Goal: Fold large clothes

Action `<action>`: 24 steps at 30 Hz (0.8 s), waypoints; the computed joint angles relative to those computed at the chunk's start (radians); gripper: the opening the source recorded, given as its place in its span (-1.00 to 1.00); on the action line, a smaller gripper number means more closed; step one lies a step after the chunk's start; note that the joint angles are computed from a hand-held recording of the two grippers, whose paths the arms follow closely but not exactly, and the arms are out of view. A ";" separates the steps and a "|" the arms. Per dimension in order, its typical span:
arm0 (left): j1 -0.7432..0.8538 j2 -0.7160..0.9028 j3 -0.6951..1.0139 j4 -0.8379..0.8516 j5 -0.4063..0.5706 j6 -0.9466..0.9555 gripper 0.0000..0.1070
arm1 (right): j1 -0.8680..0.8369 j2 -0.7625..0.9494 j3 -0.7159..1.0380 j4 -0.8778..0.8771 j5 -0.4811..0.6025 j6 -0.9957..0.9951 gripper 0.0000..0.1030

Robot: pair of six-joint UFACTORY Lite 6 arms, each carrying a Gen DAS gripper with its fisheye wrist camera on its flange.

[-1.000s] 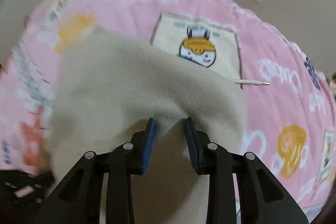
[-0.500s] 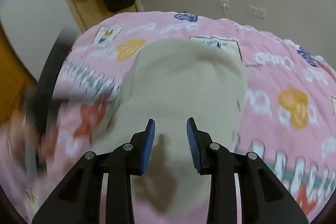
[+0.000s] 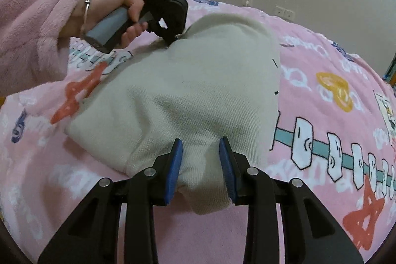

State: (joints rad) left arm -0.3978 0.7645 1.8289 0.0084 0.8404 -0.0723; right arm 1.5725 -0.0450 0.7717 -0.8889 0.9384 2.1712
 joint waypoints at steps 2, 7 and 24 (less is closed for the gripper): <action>0.021 -0.122 -0.111 -0.034 -0.015 0.085 -0.95 | 0.032 -0.159 -0.105 -0.035 -0.030 0.095 -0.10; 0.157 -0.610 -0.634 -0.235 -0.126 0.367 -0.76 | 0.147 -0.431 -0.227 -0.005 0.136 0.212 0.38; 0.377 -0.621 -0.957 -0.702 -0.011 0.908 0.83 | -0.865 -0.813 -0.690 0.551 -0.797 -0.562 0.79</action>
State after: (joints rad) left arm -0.0205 0.1439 0.8724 -0.6937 0.8292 0.8356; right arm 0.7078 -0.8582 0.0817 -0.3379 0.1411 1.6087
